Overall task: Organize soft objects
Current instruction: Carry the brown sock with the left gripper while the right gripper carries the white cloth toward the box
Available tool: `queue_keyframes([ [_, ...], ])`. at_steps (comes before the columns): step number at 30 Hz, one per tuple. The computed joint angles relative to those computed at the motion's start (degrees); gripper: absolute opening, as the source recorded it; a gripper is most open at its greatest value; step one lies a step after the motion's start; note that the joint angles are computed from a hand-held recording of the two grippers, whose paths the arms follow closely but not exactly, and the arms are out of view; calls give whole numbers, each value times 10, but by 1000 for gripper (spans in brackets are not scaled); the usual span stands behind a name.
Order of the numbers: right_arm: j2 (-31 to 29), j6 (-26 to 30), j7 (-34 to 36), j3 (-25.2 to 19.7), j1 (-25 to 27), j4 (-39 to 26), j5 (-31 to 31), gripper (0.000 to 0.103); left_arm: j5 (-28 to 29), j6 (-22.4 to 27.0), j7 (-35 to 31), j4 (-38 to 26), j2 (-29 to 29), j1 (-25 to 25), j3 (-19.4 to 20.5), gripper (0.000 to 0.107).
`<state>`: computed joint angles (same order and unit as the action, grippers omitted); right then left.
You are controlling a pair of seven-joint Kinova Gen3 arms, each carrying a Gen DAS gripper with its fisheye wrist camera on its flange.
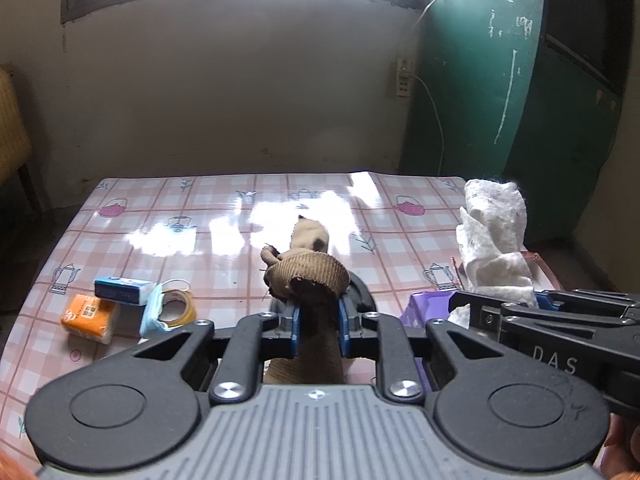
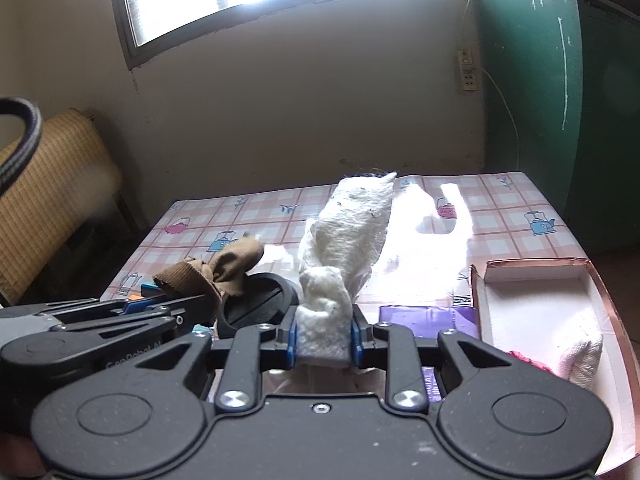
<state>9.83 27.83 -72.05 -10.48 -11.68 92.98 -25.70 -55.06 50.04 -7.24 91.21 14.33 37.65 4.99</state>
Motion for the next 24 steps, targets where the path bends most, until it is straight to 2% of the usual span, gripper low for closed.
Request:
queue_keyframes([
  [24,1,14,38,20,54,1,-28,31,31,-47,-61,-59,52,29,-22,21],
])
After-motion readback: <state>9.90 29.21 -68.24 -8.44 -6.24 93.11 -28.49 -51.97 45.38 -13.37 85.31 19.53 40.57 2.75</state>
